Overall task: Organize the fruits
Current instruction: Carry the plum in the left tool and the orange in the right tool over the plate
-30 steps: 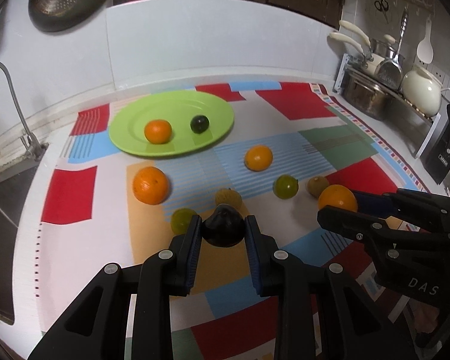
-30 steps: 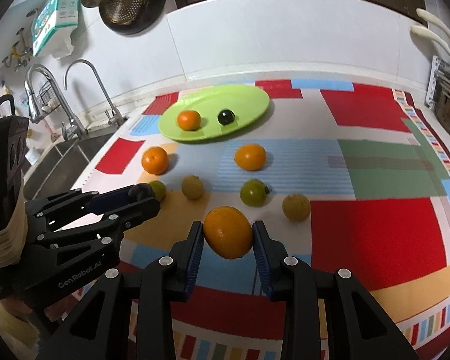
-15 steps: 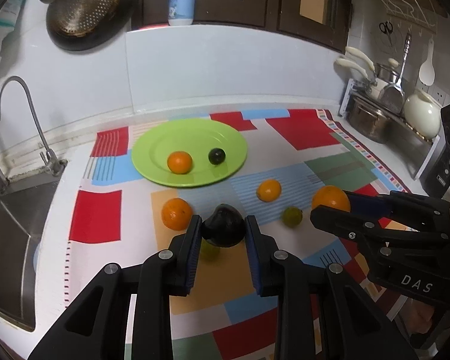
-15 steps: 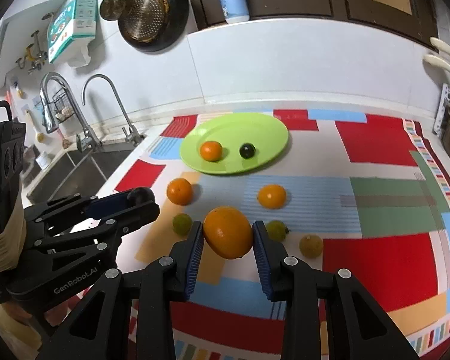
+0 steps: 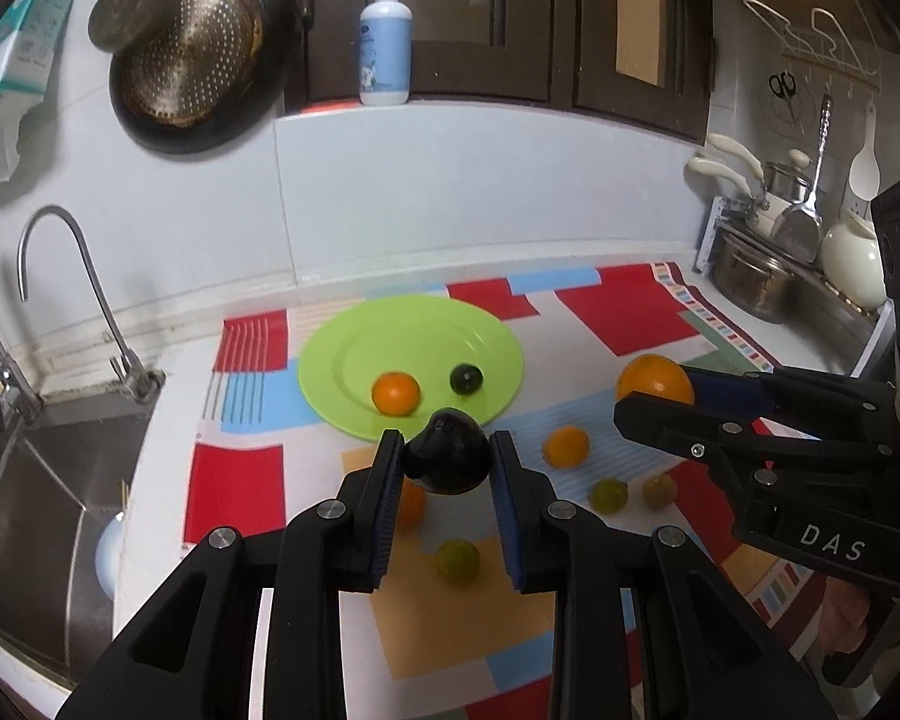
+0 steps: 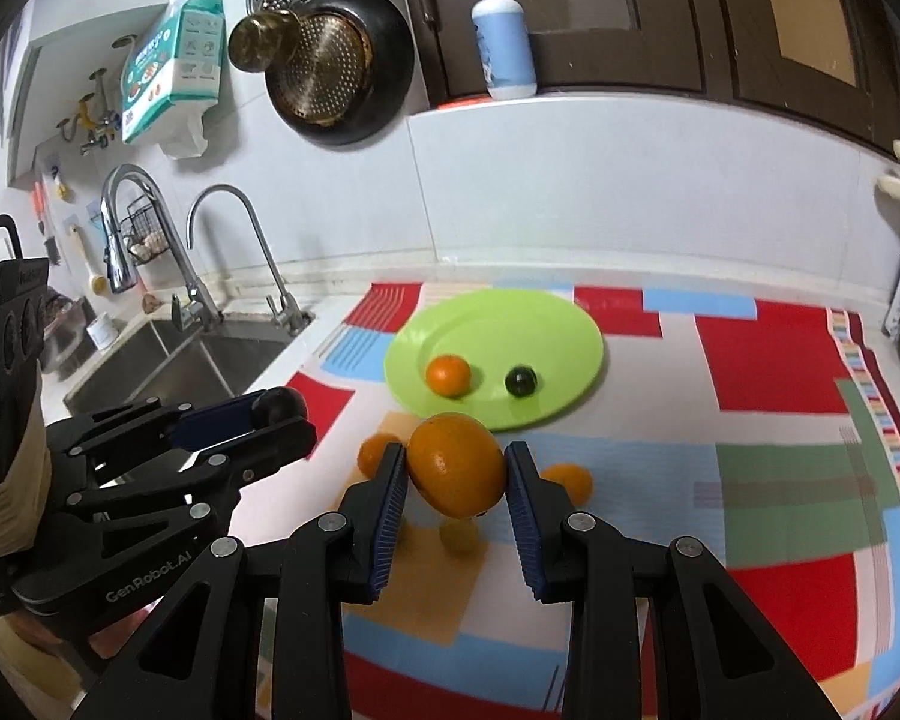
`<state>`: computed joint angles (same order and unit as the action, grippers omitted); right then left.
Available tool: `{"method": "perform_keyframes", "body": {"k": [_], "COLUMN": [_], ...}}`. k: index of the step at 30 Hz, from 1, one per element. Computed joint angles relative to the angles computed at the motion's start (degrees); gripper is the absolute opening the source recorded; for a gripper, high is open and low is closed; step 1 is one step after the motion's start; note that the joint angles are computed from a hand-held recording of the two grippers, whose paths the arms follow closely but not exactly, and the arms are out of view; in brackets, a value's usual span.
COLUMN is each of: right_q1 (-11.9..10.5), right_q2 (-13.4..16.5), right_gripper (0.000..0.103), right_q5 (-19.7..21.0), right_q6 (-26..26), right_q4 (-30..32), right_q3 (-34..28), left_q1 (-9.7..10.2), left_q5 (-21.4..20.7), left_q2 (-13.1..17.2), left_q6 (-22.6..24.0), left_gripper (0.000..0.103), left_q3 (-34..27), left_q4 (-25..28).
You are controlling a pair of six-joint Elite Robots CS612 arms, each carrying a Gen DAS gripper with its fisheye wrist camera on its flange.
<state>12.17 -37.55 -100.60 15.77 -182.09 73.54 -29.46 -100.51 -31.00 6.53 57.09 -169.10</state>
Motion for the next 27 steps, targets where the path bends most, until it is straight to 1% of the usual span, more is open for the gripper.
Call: {"method": "perform_keyframes", "body": {"k": [6,13,20,27], "right_q1": [-0.54,-1.30,-1.96,-2.86], "right_q2": [0.58,1.94,3.59,5.67], "right_gripper": [0.034,0.034,0.034,0.034], "right_q5": [1.43,3.35,4.06,5.49], "right_q6": [-1.05,-2.60,-4.56,-5.53], "right_q4": [0.59,2.09,4.06,7.85], "right_q3": [-1.94,-5.51,-9.81,-14.44], "left_q1": [0.16,0.21,0.38,0.51], "left_q5": [0.20,0.71,0.78,1.02], "left_q2": [1.22,3.39,6.52,10.98], "left_q6": [-0.31,0.02,0.75,1.10], "left_gripper": [0.029,0.029,0.029,0.029], "left_q3": [-2.78,-7.53,-14.21,-23.00], "left_q4": [-0.09,1.69,4.62,8.72]}}
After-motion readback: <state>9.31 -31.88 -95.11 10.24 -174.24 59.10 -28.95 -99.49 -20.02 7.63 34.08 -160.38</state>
